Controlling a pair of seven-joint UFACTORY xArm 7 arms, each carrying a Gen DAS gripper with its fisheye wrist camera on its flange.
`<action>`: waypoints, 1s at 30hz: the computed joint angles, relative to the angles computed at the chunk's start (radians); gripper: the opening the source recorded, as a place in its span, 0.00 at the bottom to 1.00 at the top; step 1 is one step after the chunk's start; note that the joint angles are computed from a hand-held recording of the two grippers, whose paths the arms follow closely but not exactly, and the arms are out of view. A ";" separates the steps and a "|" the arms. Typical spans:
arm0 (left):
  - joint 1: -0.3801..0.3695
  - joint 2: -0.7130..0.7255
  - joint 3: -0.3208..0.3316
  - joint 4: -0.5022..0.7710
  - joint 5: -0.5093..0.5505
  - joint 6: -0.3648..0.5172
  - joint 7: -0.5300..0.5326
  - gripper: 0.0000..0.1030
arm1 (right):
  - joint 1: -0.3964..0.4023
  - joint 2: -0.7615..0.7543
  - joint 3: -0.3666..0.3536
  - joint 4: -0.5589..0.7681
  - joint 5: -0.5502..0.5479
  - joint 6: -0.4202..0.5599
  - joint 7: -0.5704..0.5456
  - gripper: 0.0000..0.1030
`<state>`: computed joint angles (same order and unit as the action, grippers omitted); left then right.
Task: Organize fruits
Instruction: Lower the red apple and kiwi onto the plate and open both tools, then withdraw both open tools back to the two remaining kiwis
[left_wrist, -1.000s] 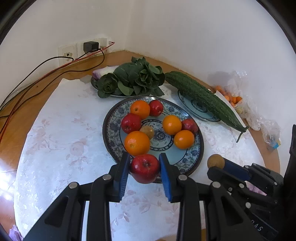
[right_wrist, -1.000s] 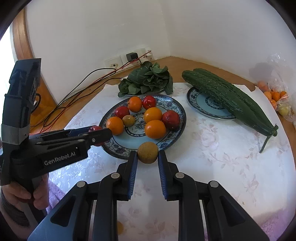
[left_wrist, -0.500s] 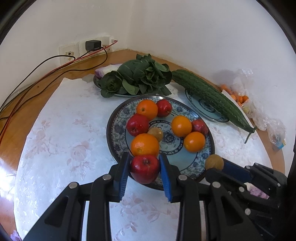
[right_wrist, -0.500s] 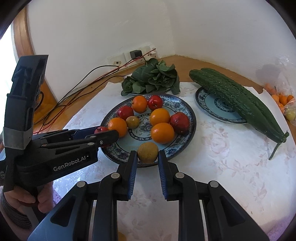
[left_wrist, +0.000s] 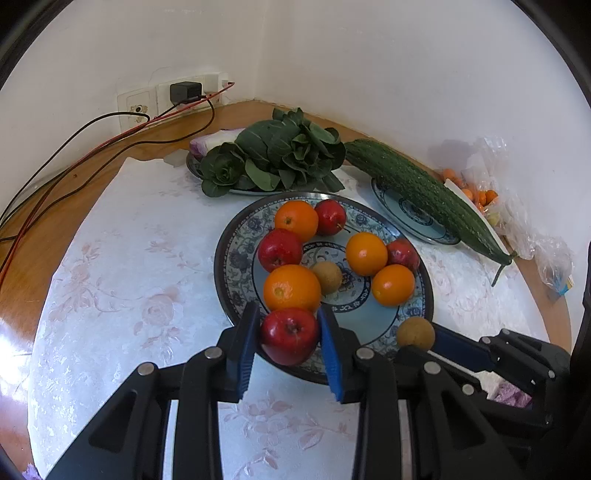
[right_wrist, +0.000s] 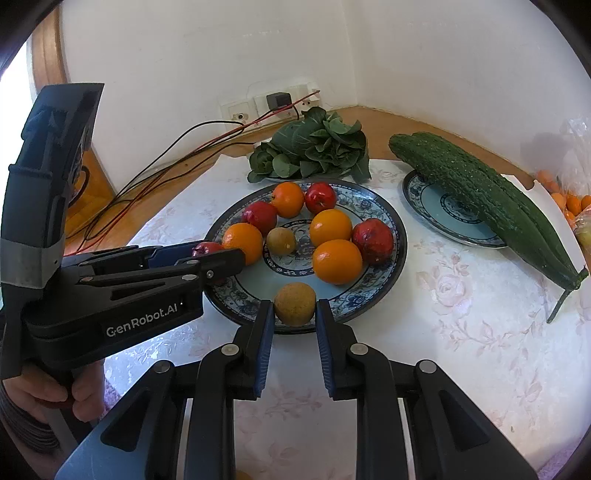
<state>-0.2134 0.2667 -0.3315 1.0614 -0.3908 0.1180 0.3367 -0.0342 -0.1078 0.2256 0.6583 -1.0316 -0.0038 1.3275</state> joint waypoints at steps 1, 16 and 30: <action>0.000 0.000 0.000 0.000 0.000 0.000 0.000 0.33 | 0.001 0.000 -0.001 0.000 0.001 0.000 -0.003 0.23; -0.011 -0.032 0.008 -0.021 0.006 0.022 -0.008 0.39 | 0.006 -0.023 0.006 -0.015 0.024 0.013 -0.024 0.32; -0.050 -0.138 0.039 -0.097 -0.117 0.054 0.079 0.40 | -0.077 -0.131 0.116 -0.107 0.170 -0.014 -0.097 0.32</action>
